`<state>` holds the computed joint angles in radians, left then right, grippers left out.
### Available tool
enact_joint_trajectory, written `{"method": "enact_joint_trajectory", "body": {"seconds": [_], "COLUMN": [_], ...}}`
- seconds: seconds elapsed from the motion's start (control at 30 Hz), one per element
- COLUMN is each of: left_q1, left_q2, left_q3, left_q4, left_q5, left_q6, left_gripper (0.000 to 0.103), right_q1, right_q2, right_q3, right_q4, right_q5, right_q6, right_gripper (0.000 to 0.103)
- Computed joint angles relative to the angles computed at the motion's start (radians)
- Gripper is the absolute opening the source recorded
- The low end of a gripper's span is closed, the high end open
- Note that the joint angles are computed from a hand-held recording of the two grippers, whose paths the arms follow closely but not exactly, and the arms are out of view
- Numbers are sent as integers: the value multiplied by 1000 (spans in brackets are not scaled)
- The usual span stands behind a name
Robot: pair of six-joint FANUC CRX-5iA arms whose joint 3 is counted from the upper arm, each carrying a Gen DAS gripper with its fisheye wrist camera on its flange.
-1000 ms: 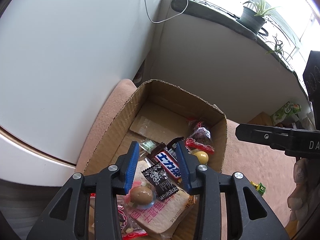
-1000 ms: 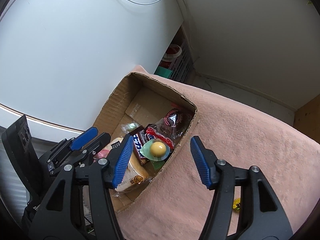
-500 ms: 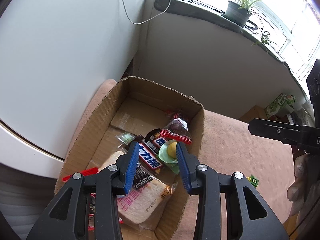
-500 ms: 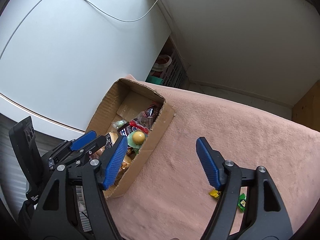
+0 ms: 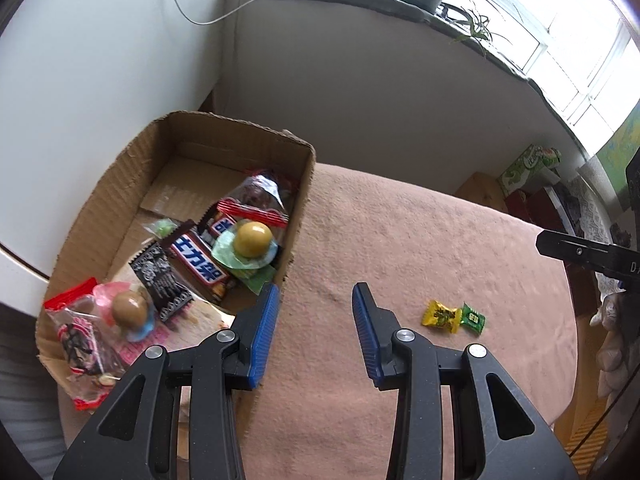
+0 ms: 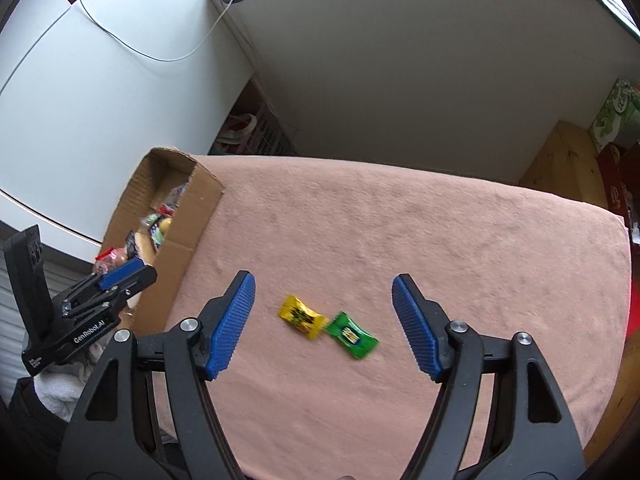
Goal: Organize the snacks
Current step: 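Move both open grippers back over the yellow and green wrapped candies, then grasp the yellow wrapped candy with the left gripper while the right grasps the green wrapped candy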
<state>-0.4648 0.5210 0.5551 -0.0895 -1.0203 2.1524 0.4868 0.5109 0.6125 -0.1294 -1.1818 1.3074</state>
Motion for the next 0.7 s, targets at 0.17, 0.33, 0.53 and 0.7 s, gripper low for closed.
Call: {"method": "enact_joint_trajectory", "body": {"seconds": [0.17,0.33,0.53,0.7], "left_q1": [-18,-38,-51,-49], "left_q2": [26,67,128,168], "left_q3": [11,26,59,80], "left_q4": [61,135,233,305], "left_q5": [9,7,3,5], "left_q6": [-44,-94,-143,-142], "left_gripper": [37,37,37,36], "right_q1": [-7,-1,-7,-17], "right_q2": [-52,-71,-54,-32], "right_q3": [-116,-184,-191,-179], "right_q4": [19,22,-5,-32], "right_q5": [22,32,8,-12], "right_q6": [52,102,172,252], "right_gripper": [74,73,69,66]}}
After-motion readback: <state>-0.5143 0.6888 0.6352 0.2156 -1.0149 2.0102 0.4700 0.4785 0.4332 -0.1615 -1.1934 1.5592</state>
